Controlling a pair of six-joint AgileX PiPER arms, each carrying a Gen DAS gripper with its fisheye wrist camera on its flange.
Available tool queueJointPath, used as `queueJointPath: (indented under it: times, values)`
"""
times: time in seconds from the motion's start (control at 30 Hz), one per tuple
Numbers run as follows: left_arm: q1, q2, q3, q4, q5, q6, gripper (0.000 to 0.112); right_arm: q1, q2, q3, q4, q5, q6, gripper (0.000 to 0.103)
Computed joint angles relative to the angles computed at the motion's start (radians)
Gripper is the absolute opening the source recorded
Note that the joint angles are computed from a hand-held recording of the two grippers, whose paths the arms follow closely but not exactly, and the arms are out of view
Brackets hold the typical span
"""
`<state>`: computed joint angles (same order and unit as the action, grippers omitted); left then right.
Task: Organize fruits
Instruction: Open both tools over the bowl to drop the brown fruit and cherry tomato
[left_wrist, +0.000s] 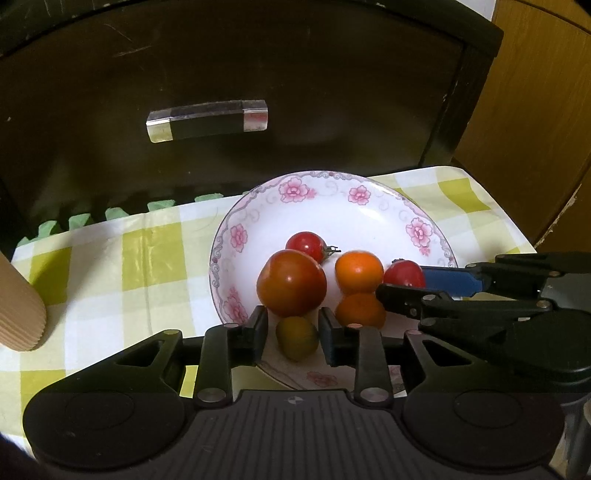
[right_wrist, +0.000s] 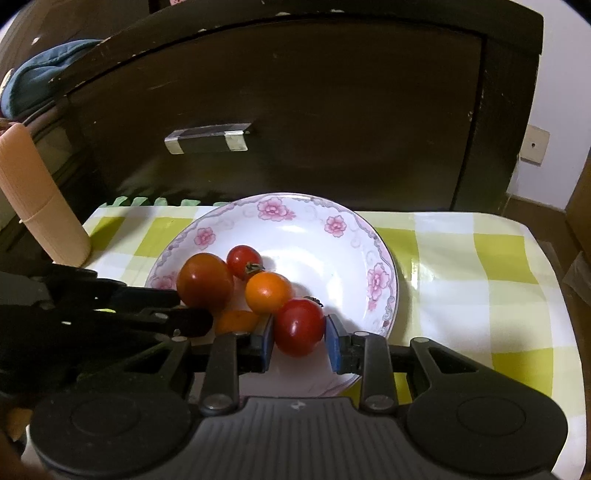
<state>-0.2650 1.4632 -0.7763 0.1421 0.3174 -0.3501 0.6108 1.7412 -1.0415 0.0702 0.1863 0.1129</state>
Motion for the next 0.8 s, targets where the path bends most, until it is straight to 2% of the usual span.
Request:
queueJointPath:
  times: [0.23, 0.33, 0.43, 0.6, 0.8]
  values:
    - [0.003, -0.045, -0.004, 0.043, 0.027, -0.064, 0.054, -0.013, -0.034, 0.008, 0.078, 0.004, -0.065, 0.029]
    - [-0.021, -0.085, 0.001, 0.16, 0.05, -0.185, 0.067, -0.017, -0.061, 0.01, 0.076, 0.016, -0.049, 0.03]
    - [-0.066, -0.141, 0.018, 0.303, 0.083, -0.327, 0.073, -0.017, -0.097, 0.021, 0.074, 0.021, -0.026, 0.031]
    - [-0.15, -0.238, 0.047, 0.5, 0.172, -0.521, 0.086, 0.014, -0.166, 0.038, -0.095, 0.047, 0.158, 0.031]
    - [-0.169, -0.325, 0.083, 0.459, 0.231, -0.482, 0.086, 0.076, -0.233, 0.061, -0.241, 0.099, 0.318, 0.032]
